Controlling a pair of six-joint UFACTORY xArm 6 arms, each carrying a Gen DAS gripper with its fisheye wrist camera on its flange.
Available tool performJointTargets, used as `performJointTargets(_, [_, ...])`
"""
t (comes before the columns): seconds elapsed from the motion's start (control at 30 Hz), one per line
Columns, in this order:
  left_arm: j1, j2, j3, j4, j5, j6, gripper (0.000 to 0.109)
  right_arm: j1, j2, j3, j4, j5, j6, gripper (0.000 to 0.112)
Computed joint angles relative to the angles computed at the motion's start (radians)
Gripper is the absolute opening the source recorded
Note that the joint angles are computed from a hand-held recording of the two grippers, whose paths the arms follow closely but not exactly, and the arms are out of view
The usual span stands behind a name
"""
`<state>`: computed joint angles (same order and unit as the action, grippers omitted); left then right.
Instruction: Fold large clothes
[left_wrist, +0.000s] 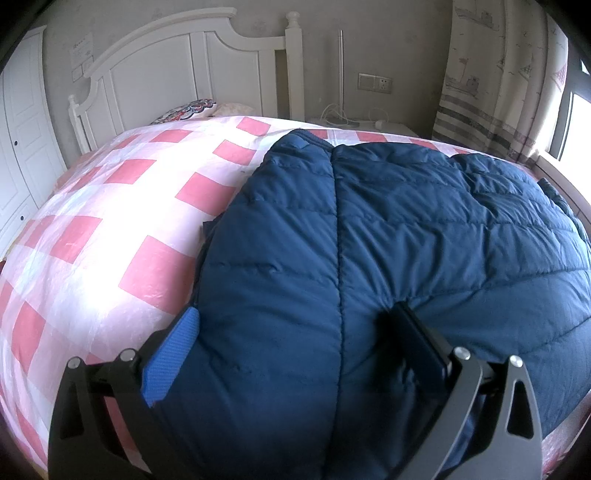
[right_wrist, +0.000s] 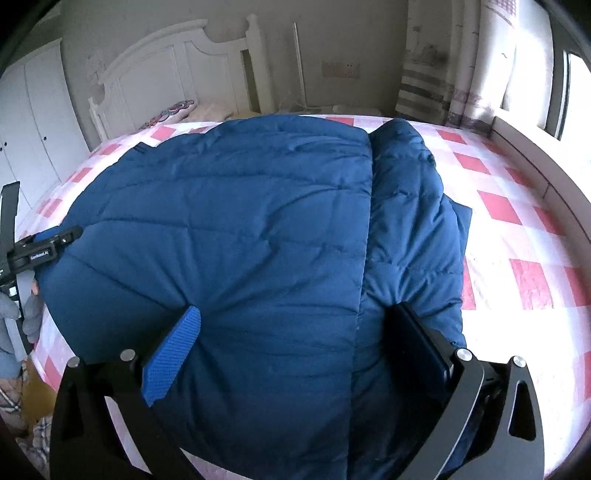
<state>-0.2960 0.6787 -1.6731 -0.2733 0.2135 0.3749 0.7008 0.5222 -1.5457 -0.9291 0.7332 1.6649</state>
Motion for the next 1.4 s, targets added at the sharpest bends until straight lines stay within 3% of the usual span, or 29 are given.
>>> performJointTargets(0.27, [0.001, -0.001, 0.002, 0.004, -0.002, -0.002, 0.101, 0.054, -0.090, 0.081, -0.018, 0.090, 0.060, 0.098])
performJointTargets(0.5, [0.001, 0.000, 0.001, 0.012, -0.001, -0.008, 0.101, 0.140, -0.240, 0.270, -0.108, 0.100, 0.268, 0.098])
performJointTargets(0.77, [0.001, -0.001, 0.002, 0.014, -0.002, -0.009, 0.101, 0.123, -0.341, 0.480, -0.300, -0.148, 0.731, 0.098])
performJointTargets(0.83, [0.001, -0.001, 0.002, 0.012, -0.002, -0.007, 0.101, 0.106, -0.331, 0.481, -0.323, -0.165, 0.768, 0.098])
performJointTargets(0.93, [0.001, -0.001, 0.002, 0.015, -0.002, -0.010, 0.101, 0.051, -0.289, 0.457, -0.396, -0.265, 0.850, 0.099])
performJointTargets(1.07, [0.002, 0.000, 0.001, 0.018, -0.002, -0.011, 0.101, 0.017, -0.228, 0.375, -0.357, -0.257, 0.790, 0.099])
performJointTargets(1.17, [0.002, -0.001, 0.002, 0.028, -0.002, -0.021, 0.101, -0.024, -0.185, 0.313, -0.342, -0.244, 0.823, 0.099])
performJointTargets(1.33, [0.001, -0.002, 0.003, 0.033, -0.003, -0.026, 0.101, -0.049, -0.091, 0.175, -0.263, -0.147, 0.752, 0.099])
performJointTargets(1.37, [0.002, -0.001, 0.002, 0.030, -0.002, -0.024, 0.101, -0.053, -0.085, 0.169, -0.286, -0.153, 0.765, 0.098])
performJointTargets(1.4, [0.001, -0.002, 0.003, 0.031, -0.001, -0.027, 0.101, -0.056, -0.089, 0.177, -0.317, -0.161, 0.796, 0.087])
